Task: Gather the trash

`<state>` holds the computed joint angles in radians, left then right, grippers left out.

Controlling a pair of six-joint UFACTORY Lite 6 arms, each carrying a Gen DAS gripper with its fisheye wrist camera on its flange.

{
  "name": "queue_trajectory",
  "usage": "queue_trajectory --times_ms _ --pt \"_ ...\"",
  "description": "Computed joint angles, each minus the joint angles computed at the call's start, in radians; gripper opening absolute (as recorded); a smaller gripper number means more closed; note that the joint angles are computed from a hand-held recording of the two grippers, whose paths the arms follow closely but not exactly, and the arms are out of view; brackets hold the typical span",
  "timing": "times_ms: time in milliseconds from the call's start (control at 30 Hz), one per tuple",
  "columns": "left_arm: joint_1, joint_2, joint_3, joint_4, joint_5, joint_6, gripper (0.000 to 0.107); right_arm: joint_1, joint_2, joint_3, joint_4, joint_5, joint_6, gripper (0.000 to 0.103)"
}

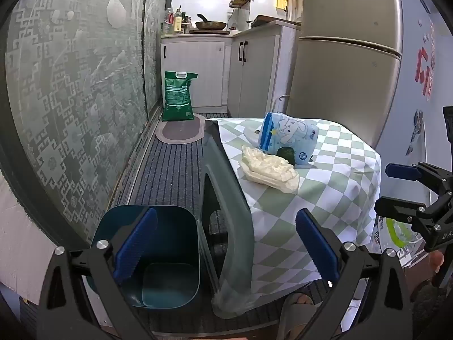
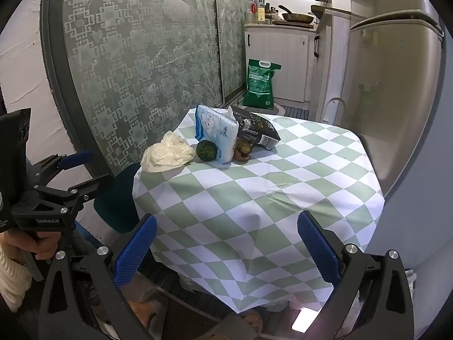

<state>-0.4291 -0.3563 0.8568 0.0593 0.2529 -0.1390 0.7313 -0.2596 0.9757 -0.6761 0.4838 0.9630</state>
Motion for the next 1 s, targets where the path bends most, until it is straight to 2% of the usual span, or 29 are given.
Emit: queue_trajectory --times_ms 633,1000 --pt "0.008 0.003 0.007 -0.037 0.009 0.045 0.1 -0.001 0.001 -0.001 0.005 -0.004 -0.006 0.101" --pt "-0.01 -0.004 -0.002 0.029 0.002 -0.031 0.1 -0.001 -0.003 0.001 0.01 0.0 -0.01 0.101"
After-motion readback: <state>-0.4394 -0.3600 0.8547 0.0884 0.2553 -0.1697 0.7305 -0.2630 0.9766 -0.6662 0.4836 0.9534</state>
